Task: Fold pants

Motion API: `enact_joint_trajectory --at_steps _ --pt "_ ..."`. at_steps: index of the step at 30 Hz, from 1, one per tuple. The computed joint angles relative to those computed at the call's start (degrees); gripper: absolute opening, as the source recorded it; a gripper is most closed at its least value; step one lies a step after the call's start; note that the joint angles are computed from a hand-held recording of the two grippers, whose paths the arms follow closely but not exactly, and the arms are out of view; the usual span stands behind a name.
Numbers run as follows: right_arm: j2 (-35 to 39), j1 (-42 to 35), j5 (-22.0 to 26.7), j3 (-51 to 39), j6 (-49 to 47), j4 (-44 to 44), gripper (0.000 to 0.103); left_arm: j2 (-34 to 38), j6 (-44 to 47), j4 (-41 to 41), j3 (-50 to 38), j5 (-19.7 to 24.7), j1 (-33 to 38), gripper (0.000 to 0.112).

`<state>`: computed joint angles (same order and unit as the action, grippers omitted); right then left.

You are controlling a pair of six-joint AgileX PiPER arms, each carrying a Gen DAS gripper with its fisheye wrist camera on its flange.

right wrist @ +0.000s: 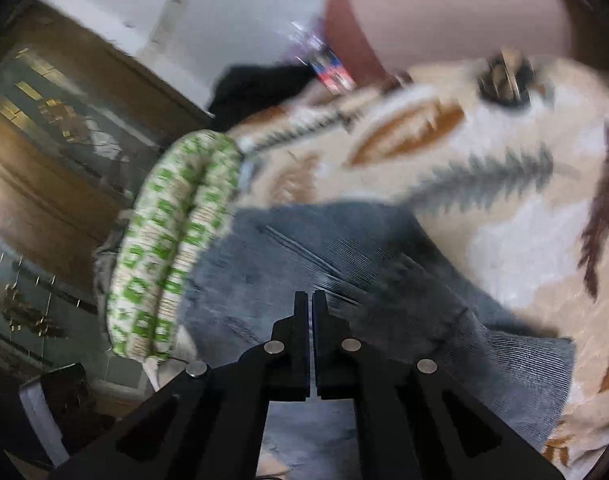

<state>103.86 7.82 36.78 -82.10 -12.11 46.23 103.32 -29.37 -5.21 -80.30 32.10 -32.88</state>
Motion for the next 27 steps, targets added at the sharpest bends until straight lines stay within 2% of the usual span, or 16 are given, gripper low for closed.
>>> enact_joint_trajectory --at_steps 1,2,3,4,5,6,9,11,12,14,17,19,21,23,25,27 --pt "-2.41 0.67 -1.04 1.36 0.39 -0.68 0.006 -4.52 -4.62 3.65 4.51 -2.51 -0.43 0.066" --pt "-5.45 1.83 -2.48 3.17 1.85 -2.40 0.017 -10.25 -10.35 9.38 8.91 -4.00 -1.32 0.066" --pt "-9.56 4.01 -4.96 5.81 5.60 -6.42 0.026 -14.16 -14.95 15.10 11.01 -3.25 -2.45 0.066" --pt "-12.48 6.16 -7.38 7.66 10.32 -10.99 0.045 -16.57 -19.14 19.94 11.57 -1.20 -3.70 0.066" --pt "-14.39 7.56 -8.78 8.67 13.61 -14.16 0.055 -20.43 -21.23 22.48 11.89 2.26 -4.95 0.067" --pt "-17.46 9.70 -10.26 10.23 18.54 -19.05 0.056 -21.99 -21.03 22.73 11.70 3.43 -5.27 0.067" --pt "-22.25 14.60 -9.56 9.87 30.53 -30.77 0.059 -30.07 -24.08 27.86 10.10 13.96 -6.99 0.067" --pt "-23.34 16.21 -10.48 9.25 32.06 -31.23 0.076 -36.04 -25.48 29.90 9.47 20.23 -5.68 0.074" --pt "-23.28 16.72 -10.78 8.68 32.99 -31.57 0.077 -37.55 -25.47 30.06 9.13 21.97 -4.02 0.077" --pt "-21.00 17.52 -10.70 6.02 33.39 -31.63 0.077 -38.49 -21.08 25.43 9.27 21.70 3.03 0.082" --pt "-17.35 19.01 -9.54 3.14 37.37 -35.32 0.077 -32.85 -14.15 18.57 10.14 16.53 12.66 0.083" --pt "-14.31 19.74 -9.08 1.59 37.31 -35.07 0.077 -25.62 -6.80 9.85 10.07 9.55 17.73 0.083" --pt "-9.88 21.04 -6.48 -2.50 40.47 -39.25 0.077 -14.62 2.20 0.67 6.89 1.92 21.13 0.083" --pt "-5.80 21.98 -3.42 -7.57 42.36 -43.21 0.077 -5.00 3.97 -2.29 0.67 0.04 21.73 0.083" --pt "-2.59 22.12 -0.73 -11.95 43.64 -45.48 0.077 2.44 3.81 -2.04 -6.51 2.88 21.62 0.083" --pt "2.30 21.01 1.67 -18.58 41.51 -43.33 0.077 8.28 8.58 -8.45 -11.14 5.09 22.86 0.083"
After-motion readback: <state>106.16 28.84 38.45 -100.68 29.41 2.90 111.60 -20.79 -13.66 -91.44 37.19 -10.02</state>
